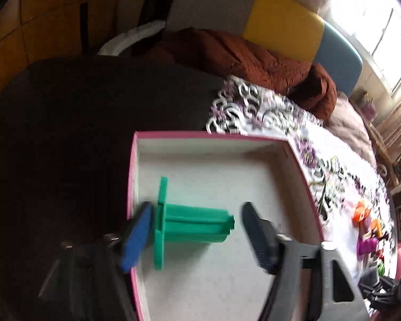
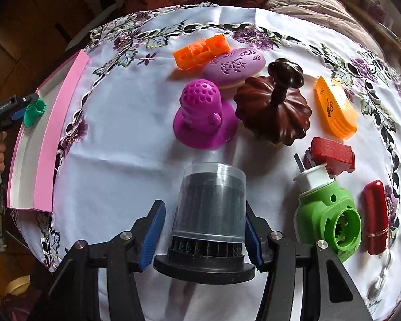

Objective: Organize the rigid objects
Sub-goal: 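Carry the green spool into the tray and release with left tool while right grasps black cylinder, then carry the black cylinder into the tray and open the right tool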

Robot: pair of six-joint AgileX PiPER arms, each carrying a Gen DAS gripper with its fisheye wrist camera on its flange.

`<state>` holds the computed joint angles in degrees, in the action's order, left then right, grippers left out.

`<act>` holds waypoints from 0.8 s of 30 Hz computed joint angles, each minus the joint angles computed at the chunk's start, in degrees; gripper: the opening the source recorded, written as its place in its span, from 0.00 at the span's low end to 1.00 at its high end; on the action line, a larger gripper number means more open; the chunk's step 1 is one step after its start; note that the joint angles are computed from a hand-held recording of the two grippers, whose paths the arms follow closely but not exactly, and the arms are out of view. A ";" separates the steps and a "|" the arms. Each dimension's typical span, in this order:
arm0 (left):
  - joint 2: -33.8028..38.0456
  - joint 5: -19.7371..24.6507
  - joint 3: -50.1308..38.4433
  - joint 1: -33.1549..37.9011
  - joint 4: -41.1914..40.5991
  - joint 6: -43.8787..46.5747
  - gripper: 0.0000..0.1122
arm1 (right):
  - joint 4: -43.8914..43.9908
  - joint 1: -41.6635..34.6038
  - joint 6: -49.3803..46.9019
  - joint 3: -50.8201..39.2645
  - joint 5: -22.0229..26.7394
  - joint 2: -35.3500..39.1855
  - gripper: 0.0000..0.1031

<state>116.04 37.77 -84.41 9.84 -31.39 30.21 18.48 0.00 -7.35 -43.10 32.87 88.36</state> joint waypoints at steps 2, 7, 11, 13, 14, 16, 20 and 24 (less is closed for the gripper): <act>-2.03 -0.57 2.01 1.41 -3.59 3.70 0.75 | -0.26 0.40 0.14 -0.08 -0.18 0.17 0.58; -12.11 -5.52 13.12 3.27 -6.04 9.70 0.75 | -1.18 0.97 0.93 -0.08 -0.55 0.24 0.58; -22.34 -9.98 25.75 3.37 -8.59 16.43 0.75 | -1.65 1.14 1.36 -0.08 -0.56 0.11 0.58; -26.80 -11.53 31.45 3.10 -8.88 17.75 0.75 | -1.89 1.28 1.71 0.02 -0.64 -0.03 0.58; -27.79 -11.50 32.90 3.10 -9.41 18.18 0.75 | -1.98 1.30 1.76 0.04 -0.65 -0.08 0.58; -30.50 -11.51 36.57 3.39 -9.32 17.65 0.75 | -2.29 1.40 2.07 0.13 -0.73 -0.21 0.58; -35.13 -12.15 41.84 2.45 -5.81 14.78 0.75 | -4.48 1.69 5.10 0.49 -0.97 -1.02 0.42; -38.61 -12.74 44.34 2.28 -5.09 15.34 0.75 | -4.92 0.74 7.32 1.28 -1.22 -2.14 0.42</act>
